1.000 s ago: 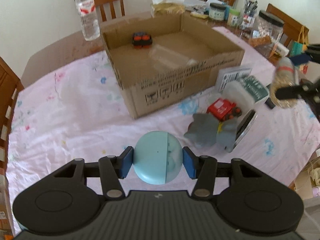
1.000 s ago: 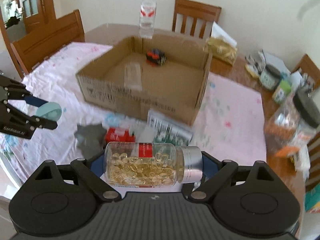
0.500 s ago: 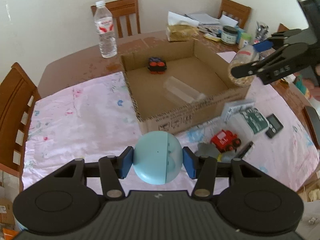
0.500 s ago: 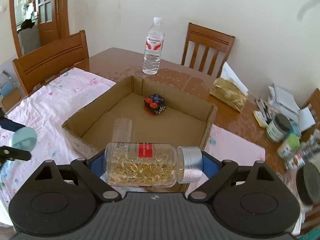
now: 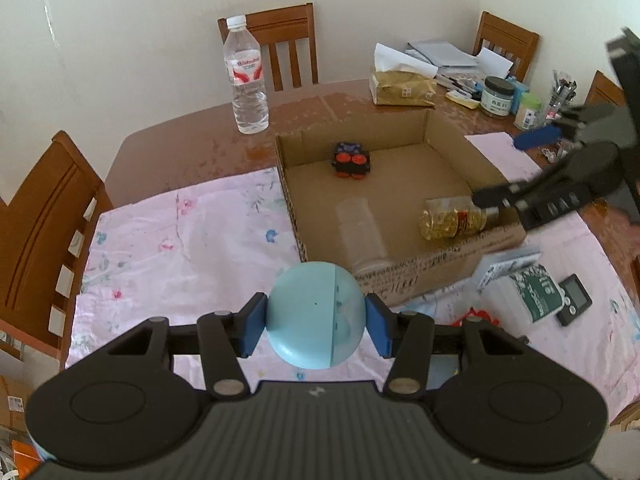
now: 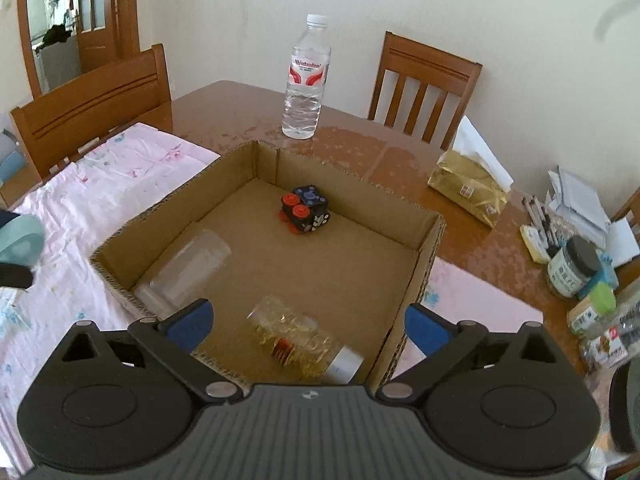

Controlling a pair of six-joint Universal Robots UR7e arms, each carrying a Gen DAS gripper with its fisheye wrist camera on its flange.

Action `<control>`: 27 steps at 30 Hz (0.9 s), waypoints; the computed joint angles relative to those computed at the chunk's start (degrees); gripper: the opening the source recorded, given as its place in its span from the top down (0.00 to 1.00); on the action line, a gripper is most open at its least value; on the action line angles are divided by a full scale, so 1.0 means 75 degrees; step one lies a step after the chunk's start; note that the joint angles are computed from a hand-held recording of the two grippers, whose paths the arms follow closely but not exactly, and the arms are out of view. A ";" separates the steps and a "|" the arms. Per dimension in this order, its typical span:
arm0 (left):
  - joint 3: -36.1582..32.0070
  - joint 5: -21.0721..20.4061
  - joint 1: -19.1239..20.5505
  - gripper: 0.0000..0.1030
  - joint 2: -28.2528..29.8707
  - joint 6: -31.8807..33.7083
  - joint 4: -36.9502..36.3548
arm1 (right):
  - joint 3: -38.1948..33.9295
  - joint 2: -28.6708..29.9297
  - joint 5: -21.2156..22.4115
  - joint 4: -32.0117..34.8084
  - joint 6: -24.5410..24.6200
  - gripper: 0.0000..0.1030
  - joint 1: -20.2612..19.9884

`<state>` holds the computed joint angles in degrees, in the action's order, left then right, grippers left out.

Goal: Organize rigid objects
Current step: 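Place the capsule bottle in the box with the right gripper while the left carries the blue capsule there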

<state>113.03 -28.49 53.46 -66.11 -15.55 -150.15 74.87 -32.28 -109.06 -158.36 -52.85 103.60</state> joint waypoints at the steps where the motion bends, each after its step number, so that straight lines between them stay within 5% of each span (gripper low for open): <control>1: -0.0058 -0.0007 0.0013 0.50 0.0039 0.0090 -0.0051 | 0.0104 -0.0084 0.0024 0.0027 0.0092 0.00 -0.0002; 15: -0.1749 -0.0791 0.0641 0.50 0.1309 0.2121 -0.1084 | 0.1893 -0.1186 -0.0146 -0.0952 0.1315 0.00 0.0015; 27: -0.2565 -0.1584 0.1026 0.50 0.2227 0.2716 -0.0833 | 0.2490 -0.1491 -0.1013 -0.1738 0.2108 0.00 -0.0043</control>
<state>93.79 -40.37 61.15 -49.40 4.82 -156.40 93.55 -43.46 -116.65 -171.40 -37.04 103.28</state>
